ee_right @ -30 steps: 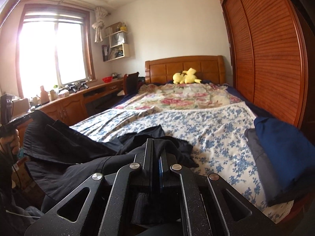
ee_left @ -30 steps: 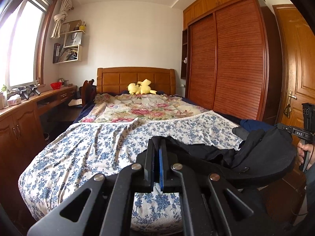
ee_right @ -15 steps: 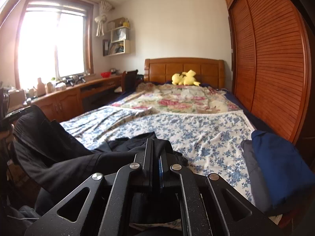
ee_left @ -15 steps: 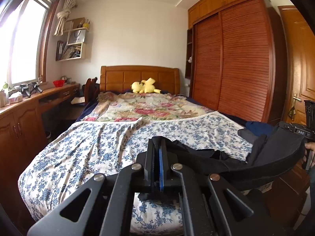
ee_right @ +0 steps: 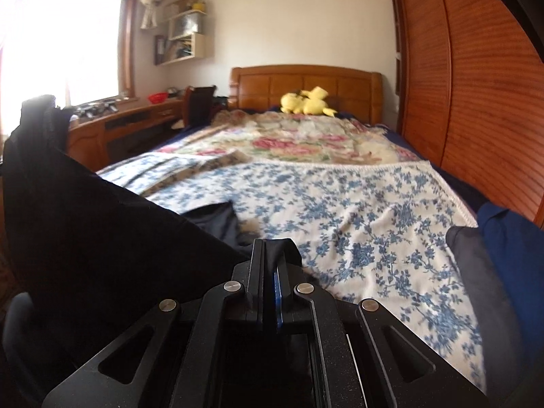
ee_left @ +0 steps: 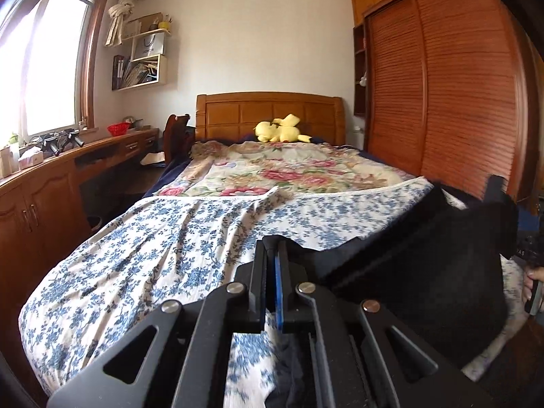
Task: Fold large clothes
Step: 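Lift the hem with both tools and fold it over toward the collar, then open both tools to release the folded hem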
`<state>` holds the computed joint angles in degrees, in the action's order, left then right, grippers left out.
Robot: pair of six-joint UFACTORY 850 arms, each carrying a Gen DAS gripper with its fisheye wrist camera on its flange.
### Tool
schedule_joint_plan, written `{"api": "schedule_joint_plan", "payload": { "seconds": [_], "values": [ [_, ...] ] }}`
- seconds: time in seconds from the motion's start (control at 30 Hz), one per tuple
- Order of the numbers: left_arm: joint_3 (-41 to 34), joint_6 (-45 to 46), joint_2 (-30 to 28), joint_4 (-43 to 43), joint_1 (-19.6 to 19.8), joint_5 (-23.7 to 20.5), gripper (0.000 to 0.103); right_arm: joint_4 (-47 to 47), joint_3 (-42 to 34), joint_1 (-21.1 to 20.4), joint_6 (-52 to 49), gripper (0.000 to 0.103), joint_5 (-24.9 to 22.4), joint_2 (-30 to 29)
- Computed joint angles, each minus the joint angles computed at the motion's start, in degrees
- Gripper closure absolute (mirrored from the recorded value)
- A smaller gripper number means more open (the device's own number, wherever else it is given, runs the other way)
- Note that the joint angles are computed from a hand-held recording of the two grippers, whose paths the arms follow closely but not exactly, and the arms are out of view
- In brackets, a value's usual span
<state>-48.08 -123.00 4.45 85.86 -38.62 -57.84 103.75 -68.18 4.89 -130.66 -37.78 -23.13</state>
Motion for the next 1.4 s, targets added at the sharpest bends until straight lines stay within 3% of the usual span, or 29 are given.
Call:
{"api": "schedule_joint_plan", "payload": {
  "seconds": [0.13, 0.43, 0.67, 0.9, 0.97, 1.03, 1.17, 1.4],
  "values": [
    [-1.17, 0.25, -2.49, 2.20, 4.39, 4.03, 0.101, -1.92, -8.62, 2.02, 4.80, 0.101, 4.77, -7.32],
    [-6.64, -2.31, -9.13, 8.05, 13.05, 11.29, 0.097, -22.09, -29.72, 5.46, 29.98, 0.101, 11.99, -20.97],
    [-6.73, -5.01, -11.73, 10.04, 12.90, 11.22, 0.091, -39.68, -40.62, 8.51, 49.65, 0.101, 18.31, -27.82],
    [-5.33, -7.72, -11.14, 12.96, 13.65, 17.31, 0.075, -53.92, -46.37, 9.91, 65.53, 0.098, 18.39, -31.76],
    [-5.55, -7.92, -11.54, 13.23, 13.67, 19.11, 0.074, -51.79, -46.46, 9.63, 64.36, 0.088, 17.59, -31.46],
    [-5.80, -8.19, -12.03, 13.76, 13.46, 21.12, 0.073, -50.39, -46.17, 9.48, 63.76, 0.028, 17.91, -30.77],
    [-6.26, -8.36, -12.83, 14.72, 12.33, 23.17, 0.072, -47.37, -45.48, 9.04, 61.96, 0.023, 18.50, -29.33],
    [-6.99, -10.06, -13.79, 16.68, 10.99, 26.31, 0.071, -69.64, -51.71, 9.85, 79.87, 0.023, 14.49, -34.16]
  ]
}}
